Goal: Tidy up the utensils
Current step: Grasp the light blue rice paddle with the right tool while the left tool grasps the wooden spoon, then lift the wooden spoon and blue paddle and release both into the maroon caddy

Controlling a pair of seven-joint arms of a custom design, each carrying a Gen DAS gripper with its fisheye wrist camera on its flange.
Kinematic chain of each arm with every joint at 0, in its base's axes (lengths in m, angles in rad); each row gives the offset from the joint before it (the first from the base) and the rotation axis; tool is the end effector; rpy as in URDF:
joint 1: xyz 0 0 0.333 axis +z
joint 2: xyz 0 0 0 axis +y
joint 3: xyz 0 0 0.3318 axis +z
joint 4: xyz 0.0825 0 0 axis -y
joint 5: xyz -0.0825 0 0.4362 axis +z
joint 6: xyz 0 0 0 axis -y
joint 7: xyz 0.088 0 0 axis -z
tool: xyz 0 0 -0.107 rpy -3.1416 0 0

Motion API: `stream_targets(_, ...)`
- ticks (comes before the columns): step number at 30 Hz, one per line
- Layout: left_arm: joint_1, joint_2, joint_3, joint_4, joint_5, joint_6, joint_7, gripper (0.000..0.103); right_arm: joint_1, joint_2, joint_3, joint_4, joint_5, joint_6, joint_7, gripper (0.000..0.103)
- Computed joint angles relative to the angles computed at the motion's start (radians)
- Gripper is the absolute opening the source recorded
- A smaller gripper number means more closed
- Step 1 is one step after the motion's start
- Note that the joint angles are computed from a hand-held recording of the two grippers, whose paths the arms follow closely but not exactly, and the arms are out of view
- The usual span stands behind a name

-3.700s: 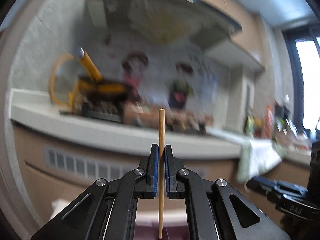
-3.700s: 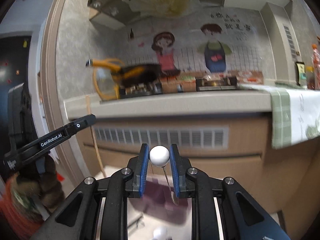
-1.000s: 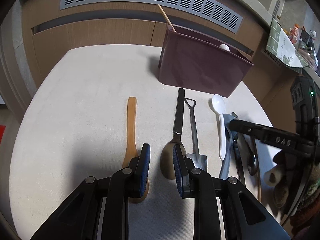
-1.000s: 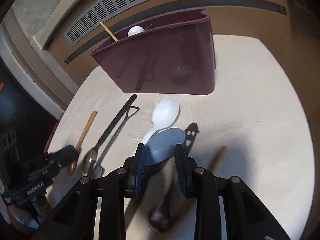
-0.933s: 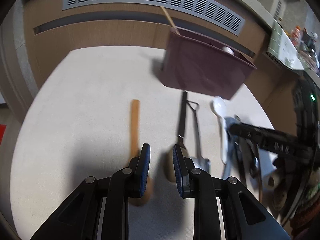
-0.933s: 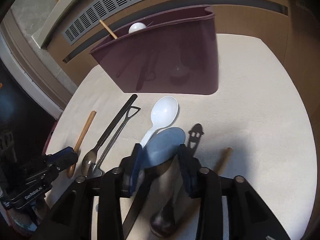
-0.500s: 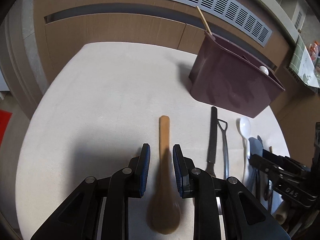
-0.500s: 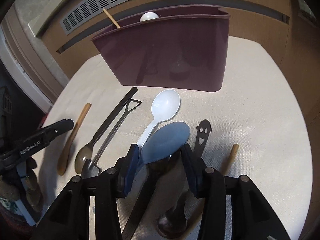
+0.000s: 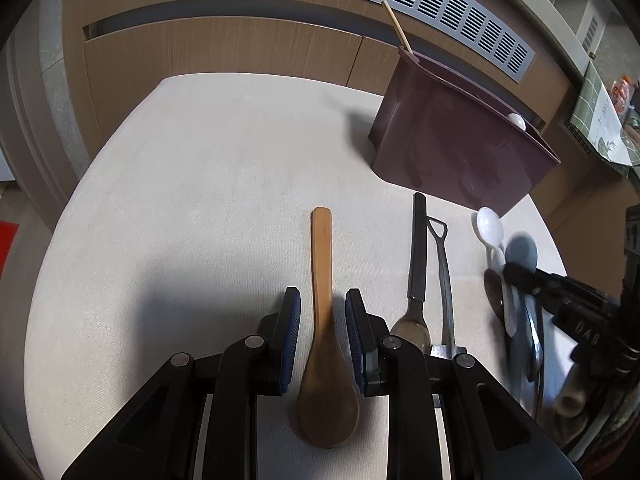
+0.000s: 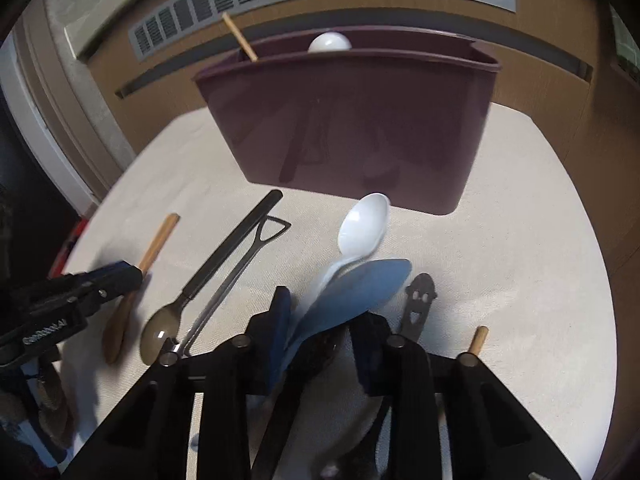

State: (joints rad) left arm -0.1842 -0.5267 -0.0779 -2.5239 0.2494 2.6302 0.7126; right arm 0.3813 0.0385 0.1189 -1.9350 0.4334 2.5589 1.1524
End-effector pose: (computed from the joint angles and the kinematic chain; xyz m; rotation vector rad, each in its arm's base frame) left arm 0.4519 -0.1299 0.5201 -2.2418 1.4612 -0.7734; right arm 0.5832 0.3107 0.5247 -2.2101 1.1314 -0.1783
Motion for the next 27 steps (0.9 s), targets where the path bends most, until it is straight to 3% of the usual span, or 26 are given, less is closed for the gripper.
stream_targets(2, -0.003, 0.0, 0.004, -0.002, -0.008, 0.003, -0.001, 0.024, -0.009, -0.023, -0.005, -0.021, 0.038, 0.015, -0.051, 0.005)
stream_targets(10, -0.001, 0.014, 0.0, 0.013, -0.011, -0.002, 0.004, 0.024, -0.033, -0.109, -0.019, -0.098, 0.073, 0.056, -0.154, 0.004)
stream_targets(17, 0.029, 0.079, -0.017, 0.093, 0.032, -0.09, 0.014, 0.024, -0.041, -0.15, -0.021, -0.144, 0.102, 0.11, -0.176, 0.004)
stream_targets(27, 0.052, 0.158, -0.051, 0.165, 0.109, -0.131, 0.06, 0.023, -0.036, -0.157, -0.022, -0.163, 0.157, 0.145, -0.213, 0.005)
